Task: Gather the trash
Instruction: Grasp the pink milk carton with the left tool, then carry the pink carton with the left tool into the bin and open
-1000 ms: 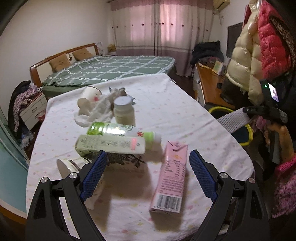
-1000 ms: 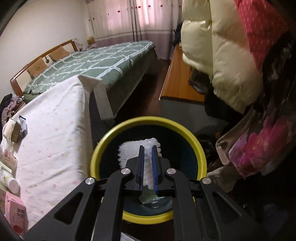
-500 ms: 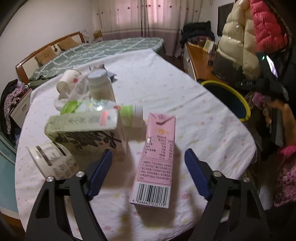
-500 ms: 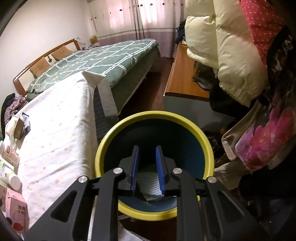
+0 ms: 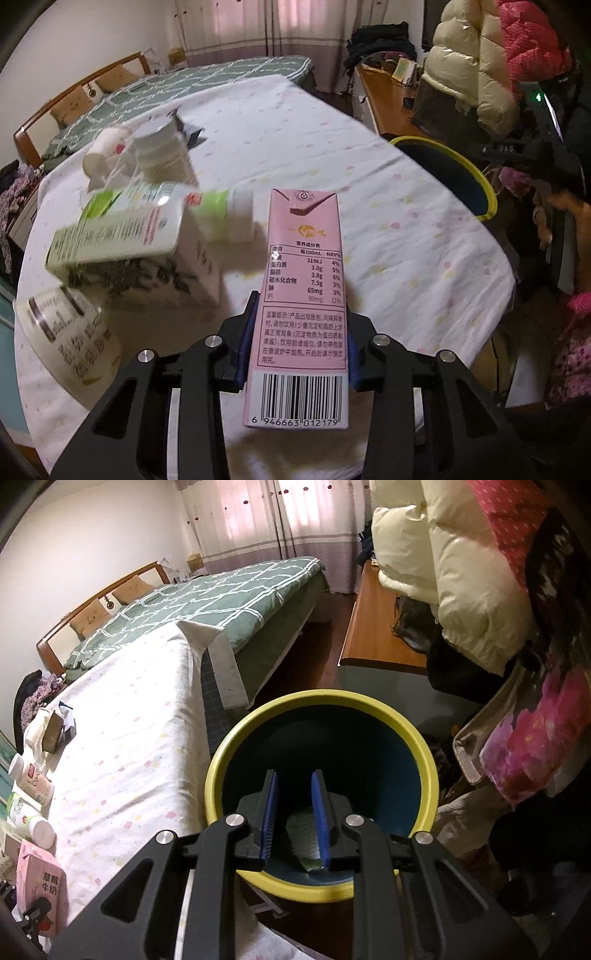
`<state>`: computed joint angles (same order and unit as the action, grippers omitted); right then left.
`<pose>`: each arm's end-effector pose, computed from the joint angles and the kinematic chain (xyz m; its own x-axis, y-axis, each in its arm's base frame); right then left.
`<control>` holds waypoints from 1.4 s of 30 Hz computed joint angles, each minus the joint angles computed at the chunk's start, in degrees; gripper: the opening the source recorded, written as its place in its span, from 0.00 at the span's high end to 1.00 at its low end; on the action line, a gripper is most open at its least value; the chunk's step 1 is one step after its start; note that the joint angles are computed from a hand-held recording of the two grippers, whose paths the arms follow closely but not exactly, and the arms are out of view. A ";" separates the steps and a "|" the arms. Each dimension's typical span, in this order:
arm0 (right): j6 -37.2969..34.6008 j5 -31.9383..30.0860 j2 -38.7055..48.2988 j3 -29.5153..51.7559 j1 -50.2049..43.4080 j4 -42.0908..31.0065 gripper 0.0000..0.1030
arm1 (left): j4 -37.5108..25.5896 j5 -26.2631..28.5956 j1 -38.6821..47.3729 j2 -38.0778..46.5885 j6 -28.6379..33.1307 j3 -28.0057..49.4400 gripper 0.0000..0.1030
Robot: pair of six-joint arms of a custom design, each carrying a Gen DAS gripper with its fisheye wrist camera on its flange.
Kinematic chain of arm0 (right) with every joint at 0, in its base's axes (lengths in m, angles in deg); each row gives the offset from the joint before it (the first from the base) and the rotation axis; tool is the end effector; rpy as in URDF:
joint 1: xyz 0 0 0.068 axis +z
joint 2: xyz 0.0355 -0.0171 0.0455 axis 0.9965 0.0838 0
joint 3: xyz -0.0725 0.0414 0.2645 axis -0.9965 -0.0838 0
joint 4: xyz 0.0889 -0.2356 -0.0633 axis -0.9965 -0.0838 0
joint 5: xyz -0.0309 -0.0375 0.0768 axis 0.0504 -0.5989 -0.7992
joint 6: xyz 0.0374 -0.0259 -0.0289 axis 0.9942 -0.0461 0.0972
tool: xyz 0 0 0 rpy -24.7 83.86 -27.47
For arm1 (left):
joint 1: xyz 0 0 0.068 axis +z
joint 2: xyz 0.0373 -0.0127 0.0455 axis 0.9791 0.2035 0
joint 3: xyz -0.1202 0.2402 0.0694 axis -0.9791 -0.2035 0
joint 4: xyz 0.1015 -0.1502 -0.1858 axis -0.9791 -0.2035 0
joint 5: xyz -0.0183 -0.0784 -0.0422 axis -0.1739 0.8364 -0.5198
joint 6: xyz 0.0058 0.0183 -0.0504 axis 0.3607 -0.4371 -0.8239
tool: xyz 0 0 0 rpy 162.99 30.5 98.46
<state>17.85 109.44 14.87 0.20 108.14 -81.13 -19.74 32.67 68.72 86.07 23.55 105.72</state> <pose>0.2965 0.1070 0.1687 -0.5755 0.5052 -0.6431 0.5501 0.8210 0.1526 0.3413 -0.0681 0.1663 -0.6163 0.5352 -0.5778 0.6540 0.7565 0.0030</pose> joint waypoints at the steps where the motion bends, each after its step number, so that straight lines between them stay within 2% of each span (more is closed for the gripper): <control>1: 0.21 -0.01 -0.35 -0.54 0.02 0.25 0.82 | -0.19 0.08 -0.49 -0.08 -0.18 0.43 0.63; 10: 1.48 0.18 -5.08 -6.82 -1.35 2.15 0.82 | -1.84 0.32 -9.82 1.87 -2.89 8.37 0.63; 19: 2.57 0.68 -11.94 -14.54 -3.98 3.69 0.78 | -5.93 -2.31 -21.14 12.31 -7.36 23.87 0.63; 28: 0.74 -2.60 -17.15 -21.47 -9.11 7.04 0.78 | -13.58 -6.12 -29.58 26.81 -10.04 44.75 0.63; 39: -0.08 -4.09 -17.15 -22.81 -10.85 8.07 0.77 | -30.05 -9.01 -34.48 48.67 -12.81 75.05 0.62; 42: -0.02 -4.08 -17.55 -23.03 -10.93 7.99 0.76 | -31.74 -10.20 -34.95 51.47 -13.19 78.70 0.62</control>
<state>17.83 105.36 -2.68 -22.83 97.21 -73.14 -51.48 22.47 33.77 137.54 10.36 184.41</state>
